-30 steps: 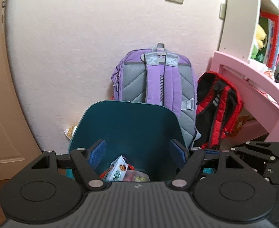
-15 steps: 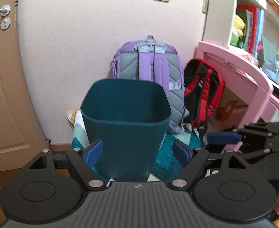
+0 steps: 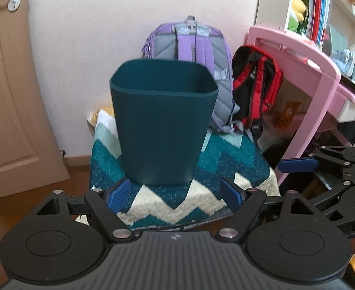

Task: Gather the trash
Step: 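Lower both tools from the wastebasket back down to the floor trash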

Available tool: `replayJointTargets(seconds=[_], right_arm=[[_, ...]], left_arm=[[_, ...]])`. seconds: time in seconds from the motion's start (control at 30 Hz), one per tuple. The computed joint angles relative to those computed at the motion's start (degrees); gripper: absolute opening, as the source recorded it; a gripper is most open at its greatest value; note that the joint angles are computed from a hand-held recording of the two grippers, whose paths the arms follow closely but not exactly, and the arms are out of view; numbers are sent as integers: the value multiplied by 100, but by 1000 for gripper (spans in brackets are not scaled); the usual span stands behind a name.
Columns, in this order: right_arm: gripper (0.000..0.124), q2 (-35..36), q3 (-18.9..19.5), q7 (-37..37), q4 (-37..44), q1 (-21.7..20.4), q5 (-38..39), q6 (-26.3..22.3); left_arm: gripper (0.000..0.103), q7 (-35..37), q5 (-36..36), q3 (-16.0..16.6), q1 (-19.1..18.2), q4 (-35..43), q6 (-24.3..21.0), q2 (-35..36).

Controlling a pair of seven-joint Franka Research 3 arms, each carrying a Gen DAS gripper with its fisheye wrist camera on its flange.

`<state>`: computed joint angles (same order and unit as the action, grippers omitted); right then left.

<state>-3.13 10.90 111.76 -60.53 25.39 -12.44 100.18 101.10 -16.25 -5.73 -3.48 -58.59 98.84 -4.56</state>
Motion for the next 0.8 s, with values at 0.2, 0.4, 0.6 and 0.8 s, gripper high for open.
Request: replayJointTargets(seconds=[0.2,0.4,0.6,0.8], right_arm=[[103,-794,30,58,-1700,-180,263,677],[103,-1236,81,246,-2995,-426,640,1122],[103,-1377,127,343,-3955,-552,825,1384],[103,-1256,90,487,-4601,-571,1006,1502]], left_arm=[[84,462,-421,289,-4,-1629,436,-771],[84,588,-598,529,-2,-2659,596,-1018],[85,927,-910,666,45,-3457,781,-991],[103,1274,-977,604,135,-4180,1306,-866]])
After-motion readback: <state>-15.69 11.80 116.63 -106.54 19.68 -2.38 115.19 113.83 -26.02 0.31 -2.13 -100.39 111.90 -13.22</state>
